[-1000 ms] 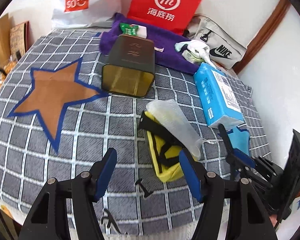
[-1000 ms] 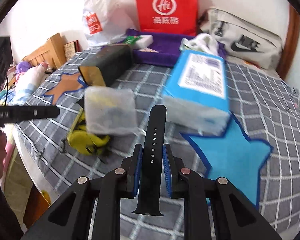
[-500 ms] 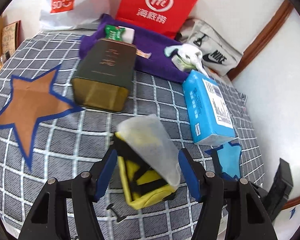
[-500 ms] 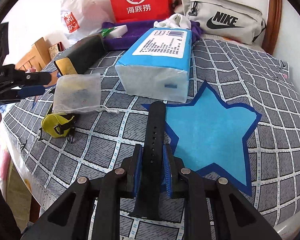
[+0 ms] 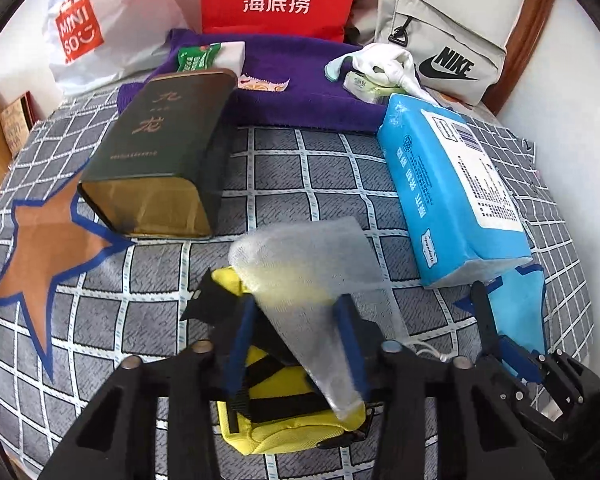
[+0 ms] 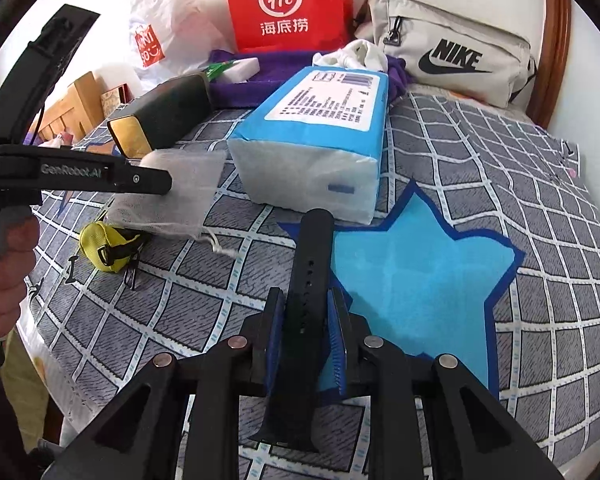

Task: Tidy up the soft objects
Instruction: 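Lift and carry the strap and mesh bag with both tools to the purple towel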

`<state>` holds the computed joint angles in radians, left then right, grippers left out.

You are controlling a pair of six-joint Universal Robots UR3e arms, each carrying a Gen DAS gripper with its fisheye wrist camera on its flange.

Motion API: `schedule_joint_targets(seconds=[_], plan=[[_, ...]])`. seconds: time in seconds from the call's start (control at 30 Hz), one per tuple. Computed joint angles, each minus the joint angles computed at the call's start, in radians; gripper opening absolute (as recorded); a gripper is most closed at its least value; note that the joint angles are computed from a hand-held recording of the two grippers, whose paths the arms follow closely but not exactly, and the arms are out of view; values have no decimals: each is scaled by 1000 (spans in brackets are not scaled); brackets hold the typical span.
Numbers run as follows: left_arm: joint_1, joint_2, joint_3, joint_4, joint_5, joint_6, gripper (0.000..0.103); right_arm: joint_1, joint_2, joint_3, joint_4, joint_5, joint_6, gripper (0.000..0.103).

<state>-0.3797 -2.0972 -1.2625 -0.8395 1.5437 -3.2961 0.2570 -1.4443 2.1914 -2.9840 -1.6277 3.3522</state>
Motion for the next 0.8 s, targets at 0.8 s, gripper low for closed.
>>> schedule_joint_targets(seconds=[0.8], plan=[[166, 313, -268, 40, -192, 30, 6, -14, -164, 18, 92, 43, 12, 21]])
